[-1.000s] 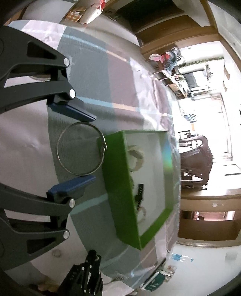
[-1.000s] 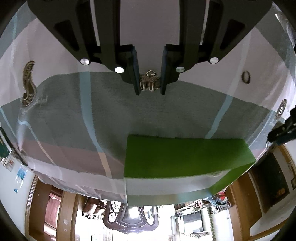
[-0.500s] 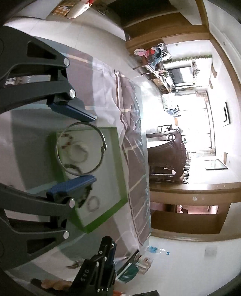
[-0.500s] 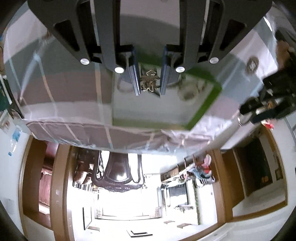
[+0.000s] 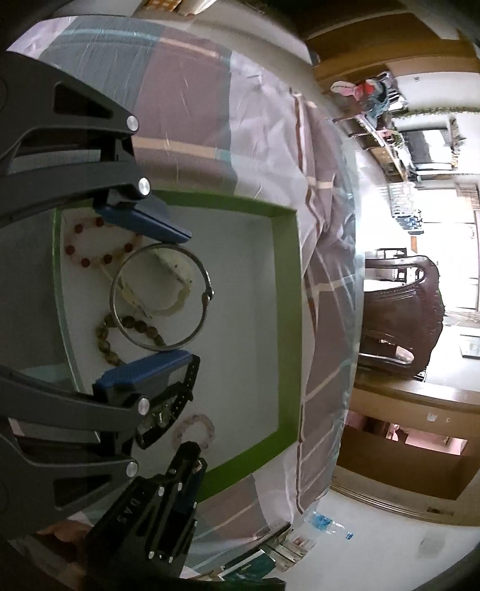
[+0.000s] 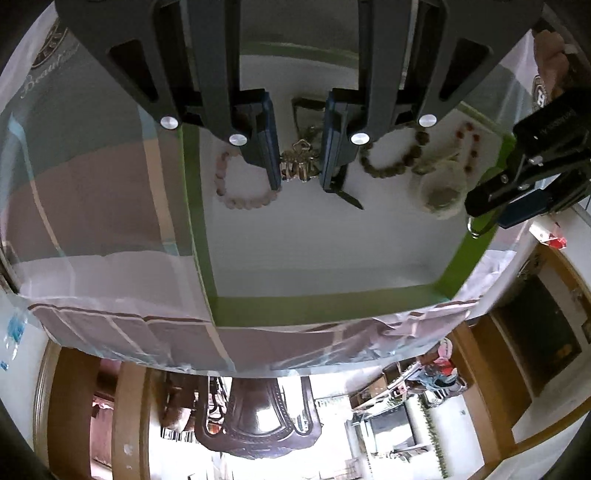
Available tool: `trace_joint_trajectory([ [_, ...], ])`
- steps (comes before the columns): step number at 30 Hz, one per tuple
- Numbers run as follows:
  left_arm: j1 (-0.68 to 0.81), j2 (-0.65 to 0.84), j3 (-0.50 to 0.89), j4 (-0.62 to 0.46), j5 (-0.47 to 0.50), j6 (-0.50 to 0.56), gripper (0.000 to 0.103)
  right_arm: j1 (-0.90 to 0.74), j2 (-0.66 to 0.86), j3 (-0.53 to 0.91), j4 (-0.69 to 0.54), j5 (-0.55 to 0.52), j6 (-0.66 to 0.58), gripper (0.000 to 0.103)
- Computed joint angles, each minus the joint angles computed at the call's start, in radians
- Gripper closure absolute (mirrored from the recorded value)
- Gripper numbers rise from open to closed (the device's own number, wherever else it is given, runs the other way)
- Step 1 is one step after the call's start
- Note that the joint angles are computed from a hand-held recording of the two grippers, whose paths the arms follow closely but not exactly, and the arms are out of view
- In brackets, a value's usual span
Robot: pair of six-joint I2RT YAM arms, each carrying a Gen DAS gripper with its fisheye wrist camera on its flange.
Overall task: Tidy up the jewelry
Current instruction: 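Carry the bangle and charm over the green box and open both grippers, then move the left gripper to the small dark ring while the right gripper approaches the beaded silver ring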
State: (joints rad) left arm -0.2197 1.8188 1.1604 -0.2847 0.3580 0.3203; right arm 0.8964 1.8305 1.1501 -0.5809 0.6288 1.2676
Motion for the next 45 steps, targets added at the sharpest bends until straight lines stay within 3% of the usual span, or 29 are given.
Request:
trace_joint_trajectory([
  [3, 0.016, -0.008, -0.001, -0.007, 0.025, -0.014, 0.037, 0.06, -0.034, -0.021, -0.026, 0.076, 0.071, 0.05],
  [8, 0.071, -0.132, -0.098, -0.023, 0.047, 0.047, 0.034, 0.209, -0.103, -0.033, -0.164, 0.138, 0.223, 0.046],
  [14, 0.168, -0.382, -0.394, -0.011, 0.041, 0.283, 0.032, 0.451, -0.003, 0.031, -0.329, 0.065, 0.412, 0.047],
  [16, 0.208, -0.452, -0.488, -0.026, 0.063, 0.37, 0.032, 0.513, 0.056, 0.063, -0.326, 0.018, 0.437, 0.048],
  [18, 0.241, -0.491, -0.54, -0.066, 0.095, 0.436, 0.032, 0.551, 0.09, 0.076, -0.275, -0.023, 0.422, 0.063],
  [25, 0.27, -0.577, -0.663, -0.12, 0.113, 0.544, 0.032, 0.576, 0.182, 0.131, -0.23, -0.073, 0.39, 0.064],
  [28, 0.256, -0.595, -0.69, -0.109, 0.092, 0.542, 0.032, 0.565, 0.222, 0.171, -0.254, -0.096, 0.379, 0.067],
  [32, 0.255, -0.595, -0.712, -0.093, 0.086, 0.546, 0.032, 0.557, 0.252, 0.21, -0.319, -0.09, 0.388, 0.08],
  [36, 0.237, -0.575, -0.72, -0.071, 0.071, 0.524, 0.032, 0.55, 0.274, 0.228, -0.44, -0.068, 0.522, 0.081],
  [40, 0.224, -0.566, -0.731, -0.058, 0.065, 0.511, 0.033, 0.574, 0.206, 0.14, -0.352, -0.043, 0.563, 0.08],
  [45, 0.162, -0.531, -0.749, 0.008, 0.024, 0.45, 0.048, 0.58, 0.216, 0.16, -0.37, -0.044, 0.557, 0.079],
])
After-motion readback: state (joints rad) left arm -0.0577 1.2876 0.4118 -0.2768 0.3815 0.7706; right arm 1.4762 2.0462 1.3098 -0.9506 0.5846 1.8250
